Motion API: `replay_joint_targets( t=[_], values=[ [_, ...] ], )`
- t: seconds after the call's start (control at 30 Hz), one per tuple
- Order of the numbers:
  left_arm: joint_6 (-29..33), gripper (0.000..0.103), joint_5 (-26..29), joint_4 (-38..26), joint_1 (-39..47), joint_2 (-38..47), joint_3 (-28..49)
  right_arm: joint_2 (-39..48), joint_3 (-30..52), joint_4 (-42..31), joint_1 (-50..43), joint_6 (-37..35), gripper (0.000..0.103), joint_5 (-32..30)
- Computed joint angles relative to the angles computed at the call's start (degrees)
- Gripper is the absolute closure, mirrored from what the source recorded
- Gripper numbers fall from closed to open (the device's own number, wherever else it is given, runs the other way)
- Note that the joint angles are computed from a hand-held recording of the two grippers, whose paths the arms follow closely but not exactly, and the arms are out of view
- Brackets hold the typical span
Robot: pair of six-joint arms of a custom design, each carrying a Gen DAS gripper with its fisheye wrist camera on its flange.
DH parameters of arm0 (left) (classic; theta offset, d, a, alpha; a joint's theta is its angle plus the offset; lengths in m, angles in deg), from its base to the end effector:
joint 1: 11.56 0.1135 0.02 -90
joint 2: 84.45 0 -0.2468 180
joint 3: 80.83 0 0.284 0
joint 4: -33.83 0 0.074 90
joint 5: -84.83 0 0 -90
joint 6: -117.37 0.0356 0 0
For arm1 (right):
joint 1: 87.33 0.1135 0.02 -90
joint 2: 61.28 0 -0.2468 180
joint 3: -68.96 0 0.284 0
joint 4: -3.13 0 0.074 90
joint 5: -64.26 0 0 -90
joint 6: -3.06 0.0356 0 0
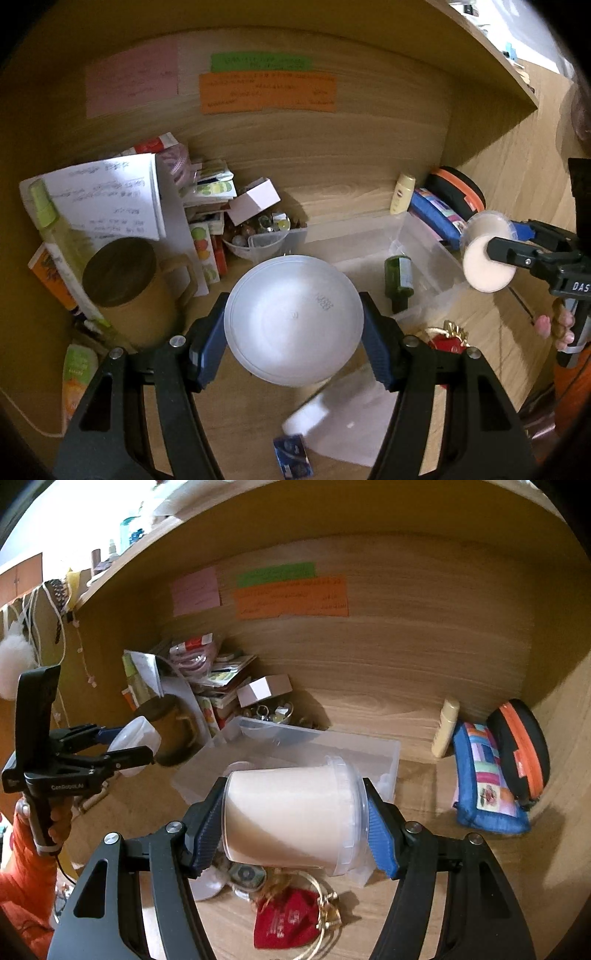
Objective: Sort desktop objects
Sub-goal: 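Carry the white lid and cup over the bin and release both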
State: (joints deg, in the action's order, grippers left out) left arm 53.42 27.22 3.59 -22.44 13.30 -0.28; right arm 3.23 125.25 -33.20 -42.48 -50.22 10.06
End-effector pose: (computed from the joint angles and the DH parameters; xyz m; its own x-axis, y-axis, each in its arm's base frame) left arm 0.3843 -0.0933 0.1974 -0.4236 0.4590 -0.7809 0.7805 0.6225 -0.0575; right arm 0.2048 0.1744 0.2235 -0.5640 0.1230 -0.8166 0.0758 0.9924 0.0972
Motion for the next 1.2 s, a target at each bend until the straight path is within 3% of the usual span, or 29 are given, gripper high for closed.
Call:
replay_joint_targets(
  t=[0.5, 1.2],
  values=[
    [-2.31, 0.038, -2.20, -2.58, -3.82, 10.47, 12.92, 8.59, 4.26, 6.19, -9.36, -7.50, 0.039, -8.84],
    [-1.33, 0.038, -11.16, -10.22, -10.65, 31.50, 35.17, 25.54, 12.23, 11.11, -17.00, -13.58, 0.039, -18.24]
  ],
)
